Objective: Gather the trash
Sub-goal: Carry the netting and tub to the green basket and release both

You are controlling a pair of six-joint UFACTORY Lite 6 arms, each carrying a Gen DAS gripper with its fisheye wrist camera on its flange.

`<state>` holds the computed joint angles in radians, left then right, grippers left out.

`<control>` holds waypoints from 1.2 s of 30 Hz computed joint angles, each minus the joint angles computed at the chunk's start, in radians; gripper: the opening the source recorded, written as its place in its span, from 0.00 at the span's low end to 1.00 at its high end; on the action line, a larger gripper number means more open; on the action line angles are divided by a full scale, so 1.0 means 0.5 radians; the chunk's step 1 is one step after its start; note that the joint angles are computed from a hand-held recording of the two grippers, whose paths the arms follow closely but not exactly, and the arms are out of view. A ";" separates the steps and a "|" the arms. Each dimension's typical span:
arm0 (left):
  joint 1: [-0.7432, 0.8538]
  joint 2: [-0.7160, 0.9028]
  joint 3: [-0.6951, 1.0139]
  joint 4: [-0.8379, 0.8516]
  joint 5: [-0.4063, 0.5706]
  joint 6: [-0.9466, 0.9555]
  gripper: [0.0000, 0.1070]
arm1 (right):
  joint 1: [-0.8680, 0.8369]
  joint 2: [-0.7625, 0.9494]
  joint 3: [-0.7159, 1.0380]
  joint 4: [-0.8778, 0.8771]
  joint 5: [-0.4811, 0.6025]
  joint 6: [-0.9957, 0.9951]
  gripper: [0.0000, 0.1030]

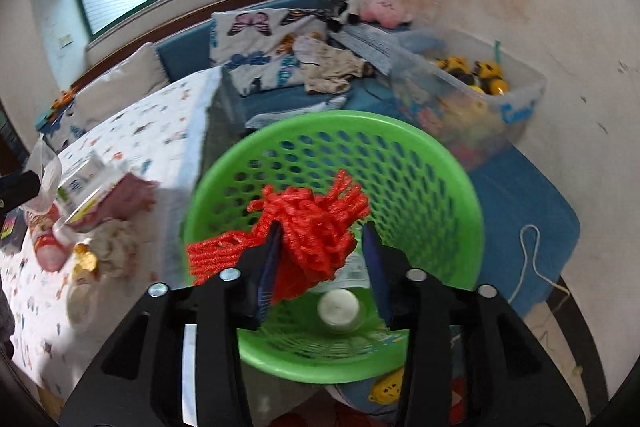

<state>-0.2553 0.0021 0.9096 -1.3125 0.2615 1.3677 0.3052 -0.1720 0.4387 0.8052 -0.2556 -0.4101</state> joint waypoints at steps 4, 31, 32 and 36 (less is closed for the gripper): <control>-0.189 0.236 0.232 0.211 -0.073 -0.273 0.63 | -0.155 -0.056 -0.107 -0.381 -0.009 0.330 0.53; -0.634 1.171 1.109 1.379 -0.057 -1.619 0.76 | -0.340 -0.775 -0.578 -0.312 0.140 0.261 0.72; -0.638 1.148 1.077 1.401 -0.073 -1.635 0.76 | -0.316 -0.794 -0.584 -0.171 0.137 0.134 0.72; -0.596 0.968 0.860 1.133 -0.139 -1.355 0.76 | -0.199 -0.828 -0.581 0.253 0.116 -0.228 0.72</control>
<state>-0.5532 0.4863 1.3393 -0.7461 0.1921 0.6904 0.2059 -0.5859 0.1481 0.9317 -0.1974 -0.5240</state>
